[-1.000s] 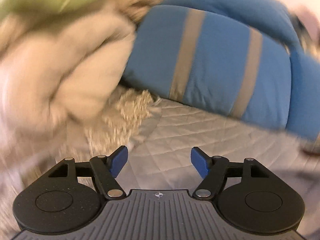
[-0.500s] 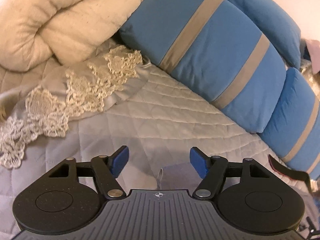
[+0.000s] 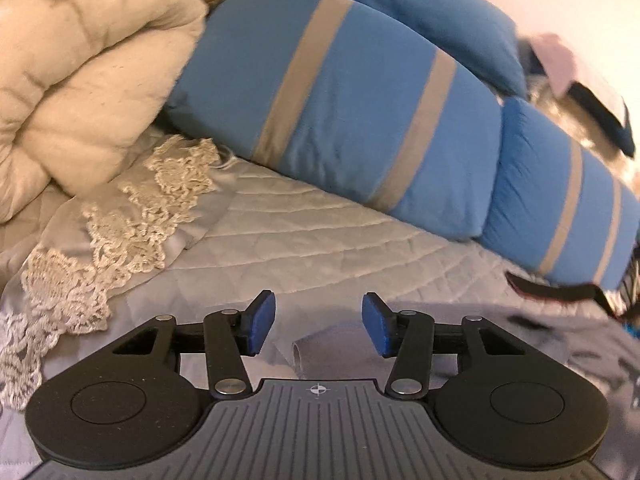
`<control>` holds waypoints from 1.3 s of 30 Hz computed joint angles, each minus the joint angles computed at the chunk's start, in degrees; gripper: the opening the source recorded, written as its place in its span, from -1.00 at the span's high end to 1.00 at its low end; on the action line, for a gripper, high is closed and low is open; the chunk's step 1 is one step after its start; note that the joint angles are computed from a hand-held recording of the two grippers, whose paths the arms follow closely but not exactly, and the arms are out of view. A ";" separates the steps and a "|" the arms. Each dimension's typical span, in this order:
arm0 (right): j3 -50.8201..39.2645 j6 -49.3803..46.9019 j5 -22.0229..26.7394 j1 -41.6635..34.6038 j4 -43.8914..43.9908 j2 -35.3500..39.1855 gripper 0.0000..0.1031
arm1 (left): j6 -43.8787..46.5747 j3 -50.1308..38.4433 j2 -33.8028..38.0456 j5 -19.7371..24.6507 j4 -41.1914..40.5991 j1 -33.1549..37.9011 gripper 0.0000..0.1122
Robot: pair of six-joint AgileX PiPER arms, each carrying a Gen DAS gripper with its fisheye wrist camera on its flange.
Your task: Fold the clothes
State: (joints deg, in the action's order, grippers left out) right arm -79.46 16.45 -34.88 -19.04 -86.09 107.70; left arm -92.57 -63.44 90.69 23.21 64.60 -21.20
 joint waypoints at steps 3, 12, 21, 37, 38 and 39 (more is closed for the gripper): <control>-0.09 0.13 -0.01 -0.03 -0.07 0.06 -1.00 | 5.25 -0.28 0.95 0.13 -3.21 -0.02 0.17; -0.27 1.22 -0.14 -0.14 -1.03 0.00 -1.00 | 6.26 0.52 0.82 -0.44 -4.95 0.90 0.95; -0.56 1.16 0.72 0.12 -1.05 0.32 -1.00 | -1.38 -4.43 4.06 14.24 8.69 -6.34 0.96; -0.49 1.09 3.06 0.72 -1.55 0.97 -1.00 | 19.52 -24.39 20.32 32.72 1.60 -8.91 0.96; -0.50 1.39 3.09 0.72 -1.91 0.98 -1.00 | 20.03 -25.00 20.96 32.95 1.58 -8.80 0.96; -0.55 1.80 3.17 0.75 -2.30 1.01 -1.00 | 20.70 -25.75 21.67 33.14 1.28 -8.66 0.96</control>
State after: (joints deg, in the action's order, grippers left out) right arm -80.00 18.25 -31.72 -18.30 -88.40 108.71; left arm -71.88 -89.19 112.36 56.36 65.88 -29.86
